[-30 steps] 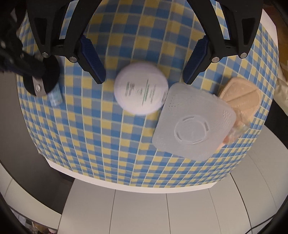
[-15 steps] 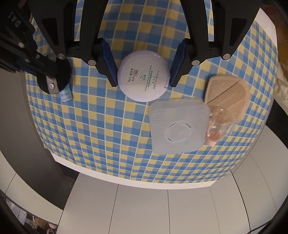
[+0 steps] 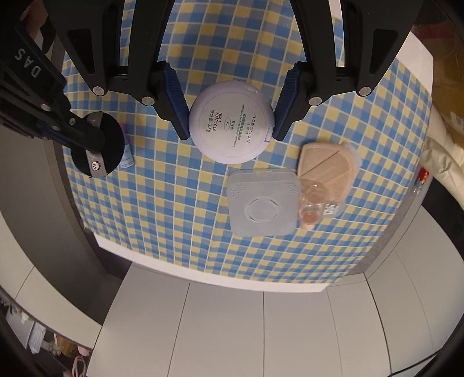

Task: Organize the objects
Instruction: 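Carry the white compact with left tool while right tool carries the black cylinder to the box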

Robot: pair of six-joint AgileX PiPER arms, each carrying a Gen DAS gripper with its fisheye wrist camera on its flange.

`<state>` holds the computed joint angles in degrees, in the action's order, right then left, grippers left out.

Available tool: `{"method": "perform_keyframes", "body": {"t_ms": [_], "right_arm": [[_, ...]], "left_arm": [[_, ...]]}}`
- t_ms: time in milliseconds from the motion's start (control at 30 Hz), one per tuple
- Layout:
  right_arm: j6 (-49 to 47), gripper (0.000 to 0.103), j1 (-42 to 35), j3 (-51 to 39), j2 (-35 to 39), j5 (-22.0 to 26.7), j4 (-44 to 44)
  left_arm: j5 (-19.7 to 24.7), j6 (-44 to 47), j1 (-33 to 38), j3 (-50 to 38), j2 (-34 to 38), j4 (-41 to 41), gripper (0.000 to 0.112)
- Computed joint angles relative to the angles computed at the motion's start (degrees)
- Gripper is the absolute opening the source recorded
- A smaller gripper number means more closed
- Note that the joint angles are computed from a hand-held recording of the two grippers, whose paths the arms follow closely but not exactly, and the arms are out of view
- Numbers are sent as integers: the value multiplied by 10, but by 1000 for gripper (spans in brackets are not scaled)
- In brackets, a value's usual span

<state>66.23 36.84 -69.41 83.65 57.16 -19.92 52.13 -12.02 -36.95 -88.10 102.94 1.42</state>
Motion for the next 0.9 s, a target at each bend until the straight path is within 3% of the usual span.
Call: {"method": "perform_keyframes", "body": {"t_ms": [900], "right_arm": [[49, 16, 101, -117, 12, 124, -85]], "left_arm": [[64, 42, 40, 7, -130, -7, 58]]}}
